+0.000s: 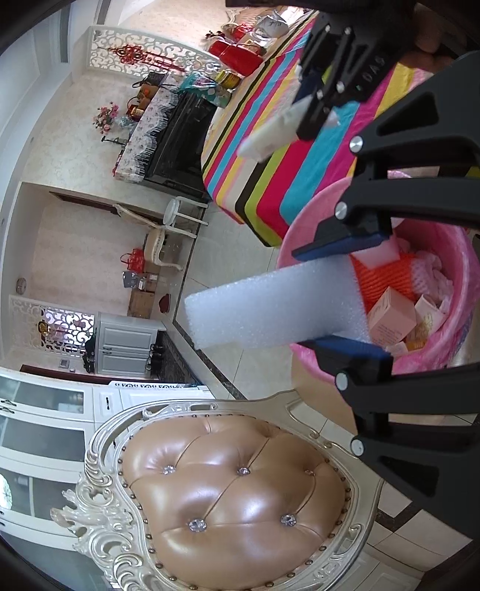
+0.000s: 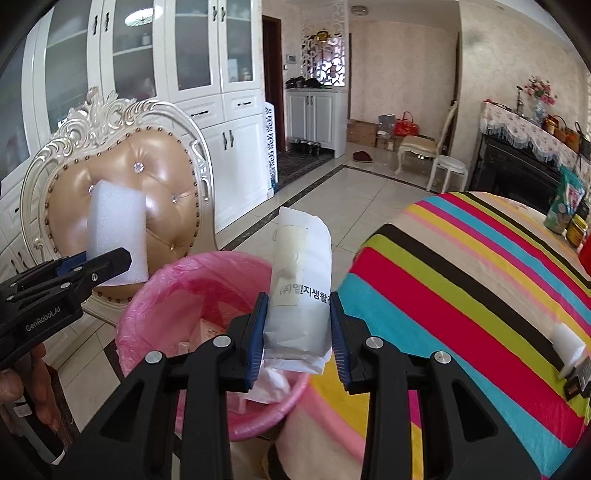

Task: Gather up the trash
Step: 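Open both tools to drop the foam block and packet into the wastebasket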

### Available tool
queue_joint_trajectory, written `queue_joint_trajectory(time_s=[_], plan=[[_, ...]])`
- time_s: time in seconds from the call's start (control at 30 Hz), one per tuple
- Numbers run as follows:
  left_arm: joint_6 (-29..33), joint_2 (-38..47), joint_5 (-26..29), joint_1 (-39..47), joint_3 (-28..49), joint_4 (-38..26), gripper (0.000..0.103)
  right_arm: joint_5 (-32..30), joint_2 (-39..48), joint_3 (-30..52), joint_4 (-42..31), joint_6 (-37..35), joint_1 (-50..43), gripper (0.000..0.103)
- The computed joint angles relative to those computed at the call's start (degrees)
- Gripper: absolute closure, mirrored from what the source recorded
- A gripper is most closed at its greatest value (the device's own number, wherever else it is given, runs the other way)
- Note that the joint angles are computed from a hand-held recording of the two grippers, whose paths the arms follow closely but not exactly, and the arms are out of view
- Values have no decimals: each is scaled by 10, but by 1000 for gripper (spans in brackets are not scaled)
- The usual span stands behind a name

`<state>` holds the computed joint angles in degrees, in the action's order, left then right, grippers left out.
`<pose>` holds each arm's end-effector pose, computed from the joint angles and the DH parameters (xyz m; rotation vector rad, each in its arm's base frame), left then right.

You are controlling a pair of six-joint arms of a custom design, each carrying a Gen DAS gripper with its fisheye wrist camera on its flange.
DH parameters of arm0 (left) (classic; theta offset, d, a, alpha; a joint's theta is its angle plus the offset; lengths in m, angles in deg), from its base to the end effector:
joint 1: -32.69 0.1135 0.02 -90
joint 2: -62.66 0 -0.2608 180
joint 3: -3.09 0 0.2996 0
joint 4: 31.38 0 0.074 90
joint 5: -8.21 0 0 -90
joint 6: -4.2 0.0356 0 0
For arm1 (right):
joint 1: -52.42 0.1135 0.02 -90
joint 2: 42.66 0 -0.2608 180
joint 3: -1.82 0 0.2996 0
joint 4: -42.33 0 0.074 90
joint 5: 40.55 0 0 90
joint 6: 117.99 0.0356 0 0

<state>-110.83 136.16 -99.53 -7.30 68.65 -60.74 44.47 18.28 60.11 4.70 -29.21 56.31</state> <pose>0.2586 -0.2028 0.2568 0.1175 2.1984 -0.2955 0.2753 0.0218 0.2568 -0.1471 2.2689 0.1234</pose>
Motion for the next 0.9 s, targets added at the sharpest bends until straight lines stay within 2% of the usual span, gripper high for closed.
queue_joint_trajectory(time_s=[0.23, 0.27, 0.3, 0.4, 0.63, 0.9], plan=[[4, 4, 18, 19, 2, 7, 62, 19, 49, 13, 31, 9, 40, 70], [2, 5, 20, 18, 1, 9, 56, 19, 52, 14, 32, 6, 42, 69], [0, 4, 21, 19, -1, 13, 48, 17, 52, 12, 33, 4, 40, 64], [-3, 8, 26, 23, -2, 19, 44, 13, 52, 6, 46, -4, 39, 42], [-15, 13, 16, 23, -2, 19, 44, 12, 55, 2, 49, -12, 18, 38], [-20, 54, 10, -9, 31, 26, 44, -34, 7, -25, 30, -43, -90, 38]])
